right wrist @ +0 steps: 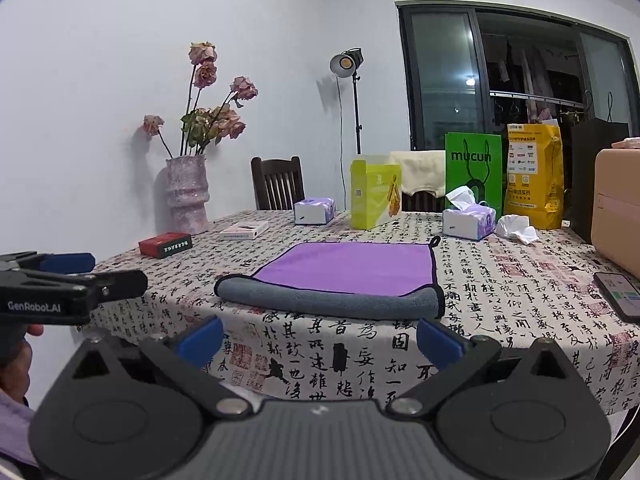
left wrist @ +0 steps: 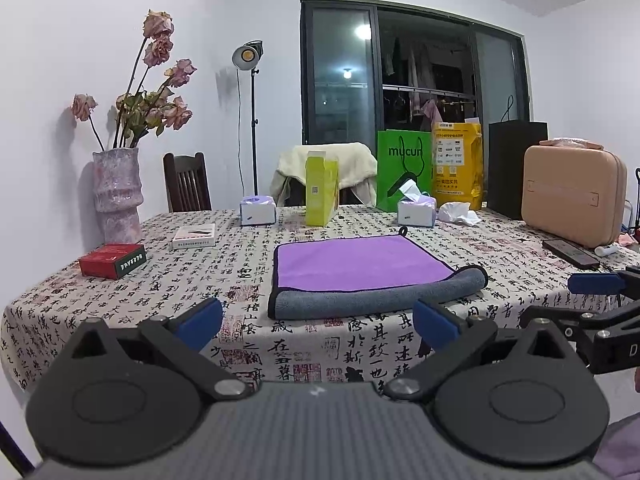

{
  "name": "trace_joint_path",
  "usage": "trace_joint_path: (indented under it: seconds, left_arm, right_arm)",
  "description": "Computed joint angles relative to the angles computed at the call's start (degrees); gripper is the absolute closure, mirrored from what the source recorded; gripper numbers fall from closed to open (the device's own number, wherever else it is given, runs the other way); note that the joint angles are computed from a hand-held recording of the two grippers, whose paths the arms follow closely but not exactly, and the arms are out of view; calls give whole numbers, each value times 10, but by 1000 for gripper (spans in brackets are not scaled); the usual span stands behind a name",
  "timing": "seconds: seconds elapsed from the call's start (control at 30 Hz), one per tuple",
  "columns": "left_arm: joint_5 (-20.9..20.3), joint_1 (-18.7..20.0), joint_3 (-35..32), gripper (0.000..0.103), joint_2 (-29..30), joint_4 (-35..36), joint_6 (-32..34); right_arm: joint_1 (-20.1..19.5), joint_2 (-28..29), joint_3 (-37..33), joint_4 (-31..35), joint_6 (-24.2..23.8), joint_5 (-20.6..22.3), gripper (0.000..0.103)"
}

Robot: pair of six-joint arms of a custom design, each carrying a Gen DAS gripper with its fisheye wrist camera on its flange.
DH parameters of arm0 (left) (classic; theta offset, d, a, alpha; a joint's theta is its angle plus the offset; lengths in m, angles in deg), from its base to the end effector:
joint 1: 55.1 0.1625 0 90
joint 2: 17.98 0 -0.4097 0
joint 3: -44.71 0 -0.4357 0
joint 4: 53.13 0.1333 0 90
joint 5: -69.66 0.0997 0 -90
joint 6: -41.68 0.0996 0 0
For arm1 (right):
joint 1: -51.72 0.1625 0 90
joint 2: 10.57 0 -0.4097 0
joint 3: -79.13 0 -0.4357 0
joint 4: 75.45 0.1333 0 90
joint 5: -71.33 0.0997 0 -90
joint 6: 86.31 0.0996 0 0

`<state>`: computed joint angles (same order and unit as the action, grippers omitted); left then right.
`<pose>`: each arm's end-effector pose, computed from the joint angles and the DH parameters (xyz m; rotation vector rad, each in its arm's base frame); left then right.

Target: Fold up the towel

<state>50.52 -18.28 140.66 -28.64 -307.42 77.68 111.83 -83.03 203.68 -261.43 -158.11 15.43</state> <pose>-0.2556 -0.4754 -0.1043 0.4598 1.8174 -1.4899 -0.0953 -0.5453 0.2191 1.2361 -2.3249 1.2863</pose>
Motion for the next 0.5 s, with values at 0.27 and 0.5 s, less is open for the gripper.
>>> trace_joint_path:
  seconds: [0.27,0.5]
  left_arm:
    - [-7,3,2,0,0,17,-19]
    - [-5,5,1,0,2,20,-21]
  right_arm:
    - [-1,3,-1,-7,6,-5,0]
    - [-3,6,-3,-7,5,-8,0]
